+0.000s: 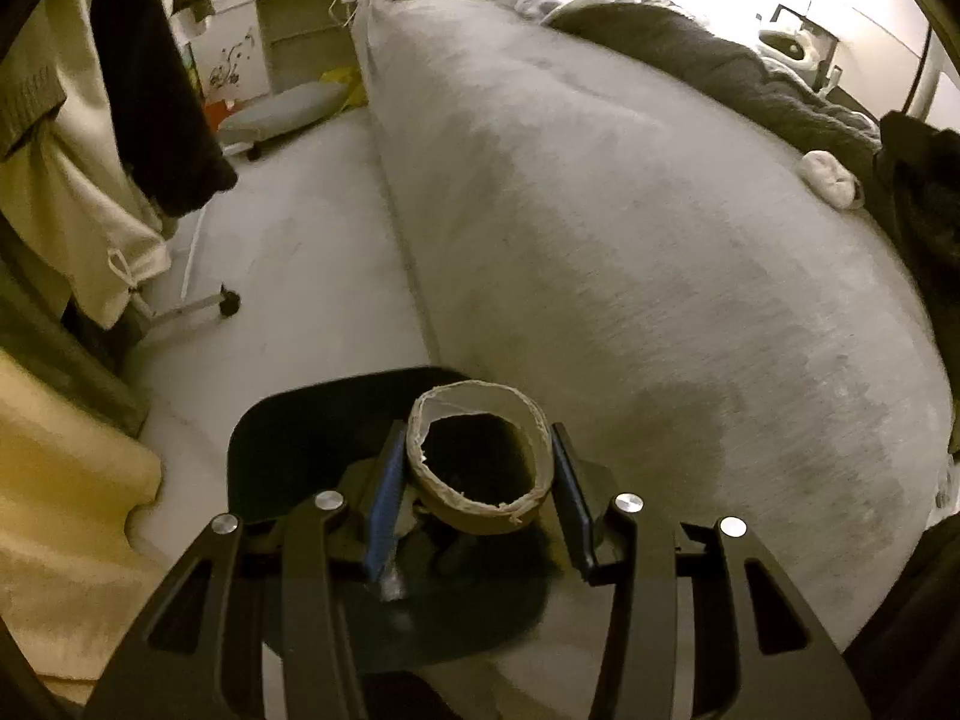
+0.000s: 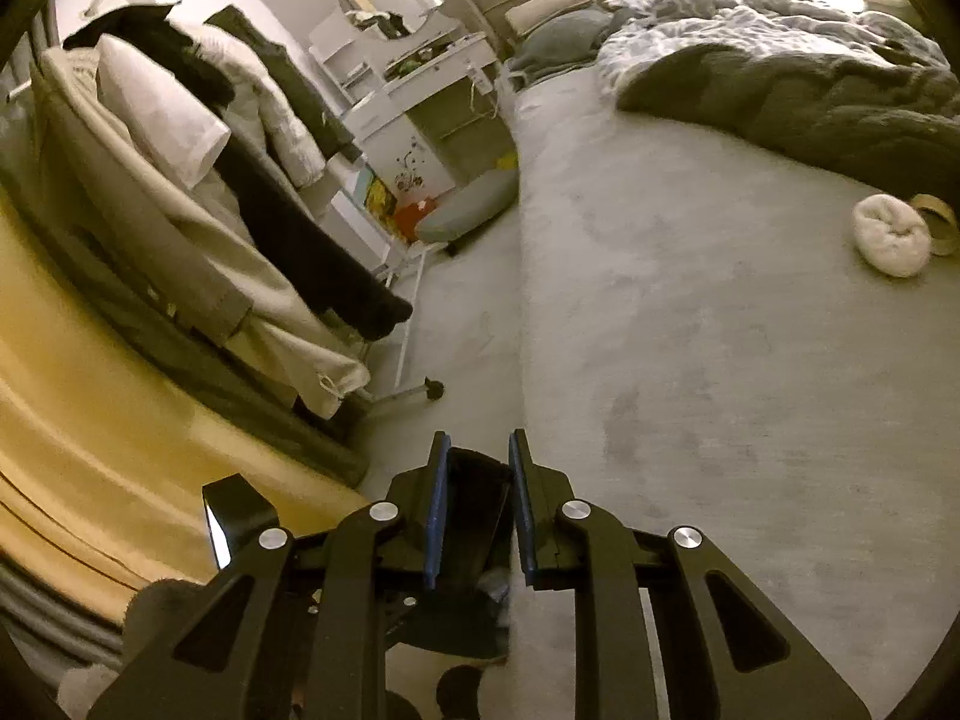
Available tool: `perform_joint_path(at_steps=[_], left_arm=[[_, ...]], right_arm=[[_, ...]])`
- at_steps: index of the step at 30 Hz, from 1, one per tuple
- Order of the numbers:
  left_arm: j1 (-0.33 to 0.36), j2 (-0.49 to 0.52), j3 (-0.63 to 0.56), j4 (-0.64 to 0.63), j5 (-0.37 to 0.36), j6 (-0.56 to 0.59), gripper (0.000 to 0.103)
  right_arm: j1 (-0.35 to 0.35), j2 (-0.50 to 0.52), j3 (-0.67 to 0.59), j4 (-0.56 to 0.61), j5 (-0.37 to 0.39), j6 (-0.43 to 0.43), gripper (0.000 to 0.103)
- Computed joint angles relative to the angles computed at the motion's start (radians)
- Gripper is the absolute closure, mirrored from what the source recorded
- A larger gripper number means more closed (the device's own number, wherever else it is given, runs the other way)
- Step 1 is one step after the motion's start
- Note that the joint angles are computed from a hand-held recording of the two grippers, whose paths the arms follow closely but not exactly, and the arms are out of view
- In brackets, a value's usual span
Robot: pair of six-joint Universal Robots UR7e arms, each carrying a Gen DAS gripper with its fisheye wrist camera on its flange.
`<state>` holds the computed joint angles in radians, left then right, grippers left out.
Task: Collect trash
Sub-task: 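Carry both tools over the bin and open them to drop tape and strap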
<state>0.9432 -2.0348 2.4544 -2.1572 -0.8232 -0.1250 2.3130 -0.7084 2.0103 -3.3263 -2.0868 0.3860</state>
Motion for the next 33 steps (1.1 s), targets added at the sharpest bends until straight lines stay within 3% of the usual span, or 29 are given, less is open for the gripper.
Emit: perform_joint_path(at_steps=[13, 28, 33], left_arm=[[0.188, 0.022, -0.061, 0.063, -0.011, 0.025, 0.055], [0.340, 0.057, -0.122, 0.135, -0.056, 0.068, 0.053], [0.364, 0.045, -0.136, 0.132, -0.079, 0.087, 0.039]], right_arm=[[0.006, 0.099, -0.126, 0.148, 0.027, 0.005, 0.083], [-0.004, 0.210, -0.254, 0.317, 0.067, 0.004, 0.083], [-0.010, 0.245, -0.287, 0.339, 0.084, 0.002, 0.083]])
